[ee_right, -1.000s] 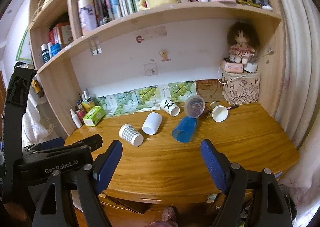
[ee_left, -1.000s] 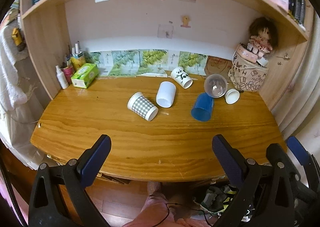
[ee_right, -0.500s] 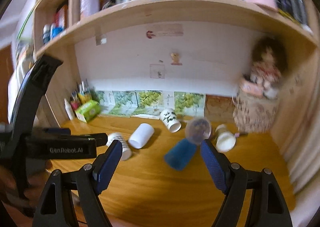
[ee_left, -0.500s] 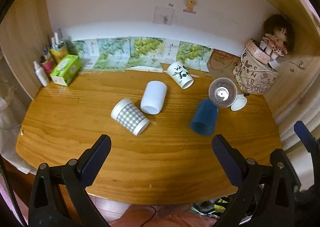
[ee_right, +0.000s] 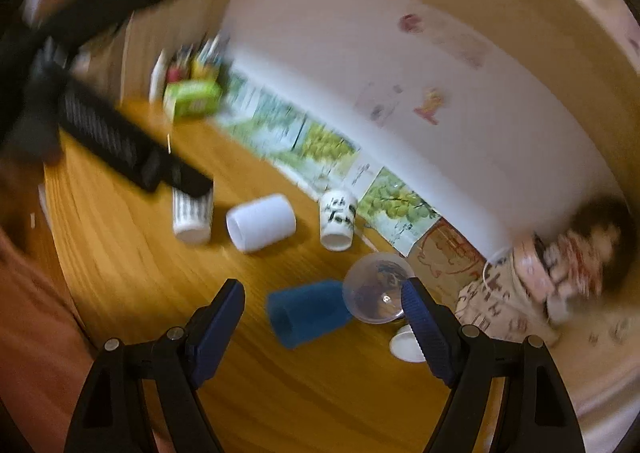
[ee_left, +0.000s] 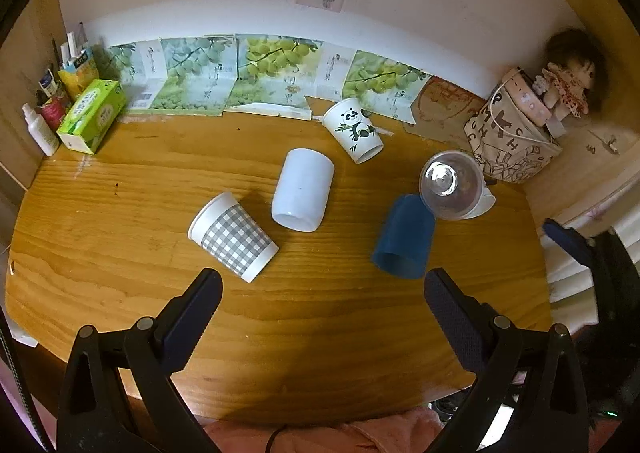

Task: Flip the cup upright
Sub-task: 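Move the right tool toward the blue plastic cup lying on its side, then close the right gripper around the blue cup's body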

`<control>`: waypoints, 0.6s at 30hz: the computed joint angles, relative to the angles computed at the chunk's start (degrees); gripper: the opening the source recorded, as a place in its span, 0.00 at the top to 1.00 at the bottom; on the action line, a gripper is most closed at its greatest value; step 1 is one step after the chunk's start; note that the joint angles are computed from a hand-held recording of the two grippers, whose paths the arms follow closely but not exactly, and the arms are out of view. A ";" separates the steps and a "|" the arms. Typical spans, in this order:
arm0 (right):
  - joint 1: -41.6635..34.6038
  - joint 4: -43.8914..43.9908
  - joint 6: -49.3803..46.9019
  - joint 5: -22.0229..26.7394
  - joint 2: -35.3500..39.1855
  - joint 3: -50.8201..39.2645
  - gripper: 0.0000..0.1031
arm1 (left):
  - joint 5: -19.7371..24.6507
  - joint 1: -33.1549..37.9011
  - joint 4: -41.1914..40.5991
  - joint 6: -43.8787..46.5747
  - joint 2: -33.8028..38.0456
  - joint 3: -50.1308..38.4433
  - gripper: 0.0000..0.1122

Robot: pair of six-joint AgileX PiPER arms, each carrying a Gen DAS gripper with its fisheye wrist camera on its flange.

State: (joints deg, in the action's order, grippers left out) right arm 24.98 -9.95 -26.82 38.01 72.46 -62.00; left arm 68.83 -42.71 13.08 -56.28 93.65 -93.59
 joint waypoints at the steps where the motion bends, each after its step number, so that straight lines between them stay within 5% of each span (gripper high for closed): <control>1: -0.36 -0.35 -1.80 -0.34 1.05 0.03 0.21 | -0.42 0.98 -0.95 1.00 0.17 -0.07 0.10; 18: -1.41 -9.92 -33.22 -6.15 16.76 0.64 0.21 | -4.88 12.19 -22.83 17.96 5.86 -1.00 0.10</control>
State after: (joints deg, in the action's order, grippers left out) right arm 23.56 -19.87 -60.04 31.86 89.22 -61.36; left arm 63.95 -30.51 -9.74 -38.32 99.51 -94.59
